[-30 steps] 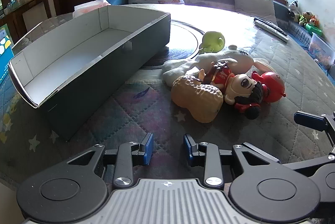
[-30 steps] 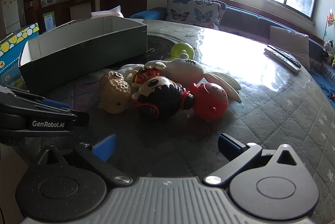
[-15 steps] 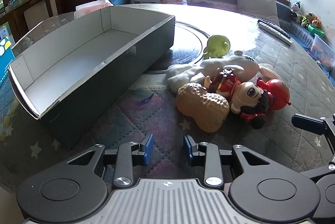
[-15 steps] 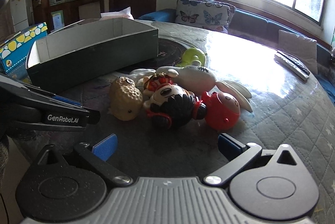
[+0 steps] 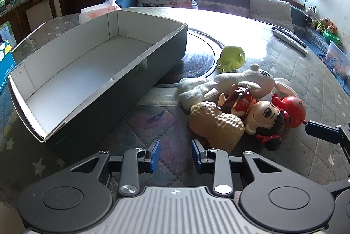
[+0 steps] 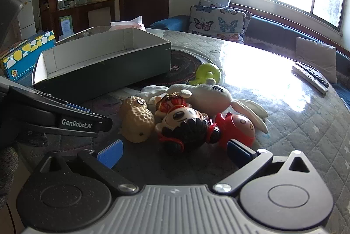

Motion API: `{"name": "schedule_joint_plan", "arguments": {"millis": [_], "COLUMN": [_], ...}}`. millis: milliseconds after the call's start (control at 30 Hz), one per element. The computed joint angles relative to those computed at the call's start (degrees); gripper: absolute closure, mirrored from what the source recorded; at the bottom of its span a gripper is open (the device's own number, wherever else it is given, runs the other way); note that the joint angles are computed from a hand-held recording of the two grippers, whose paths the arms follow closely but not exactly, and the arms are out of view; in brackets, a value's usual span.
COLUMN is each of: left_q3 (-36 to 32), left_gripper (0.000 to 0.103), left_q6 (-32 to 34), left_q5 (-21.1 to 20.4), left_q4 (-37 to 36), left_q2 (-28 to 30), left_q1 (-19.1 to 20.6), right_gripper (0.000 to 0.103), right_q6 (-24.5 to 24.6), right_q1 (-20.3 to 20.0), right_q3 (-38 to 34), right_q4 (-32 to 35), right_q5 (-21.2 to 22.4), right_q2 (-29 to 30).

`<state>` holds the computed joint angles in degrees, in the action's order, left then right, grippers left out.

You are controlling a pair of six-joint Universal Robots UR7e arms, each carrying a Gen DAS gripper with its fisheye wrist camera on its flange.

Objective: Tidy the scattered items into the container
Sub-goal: 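Move the left gripper toward the tan peanut-shaped toy in the pile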

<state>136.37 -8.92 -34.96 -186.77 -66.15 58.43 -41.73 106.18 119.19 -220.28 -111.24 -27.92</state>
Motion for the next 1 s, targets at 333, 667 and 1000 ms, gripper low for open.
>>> {"name": "schedule_joint_plan", "arguments": {"millis": [333,667,1000], "left_q3": [-1.13,-2.42,-4.09], "left_gripper": [0.069,0.069,0.069], "left_q6": [0.39,1.96,3.7], "left_q5": [-0.28,-1.01,-5.19], "left_q4": [1.16,1.06,2.57], "left_q2": [-0.61,-1.15,-2.76], "left_q1": [0.64,1.6,3.05], "right_gripper": [0.004,0.009,0.02], "right_q6": [-0.89,-1.76,-2.83], "right_q1": [1.01,1.99,2.46], "right_q3": [-0.99,-1.9,-3.19], "right_q4": [2.04,4.77,7.09], "right_q5": [1.02,3.03,4.33], "right_q2": [0.15,0.27,0.57]}}
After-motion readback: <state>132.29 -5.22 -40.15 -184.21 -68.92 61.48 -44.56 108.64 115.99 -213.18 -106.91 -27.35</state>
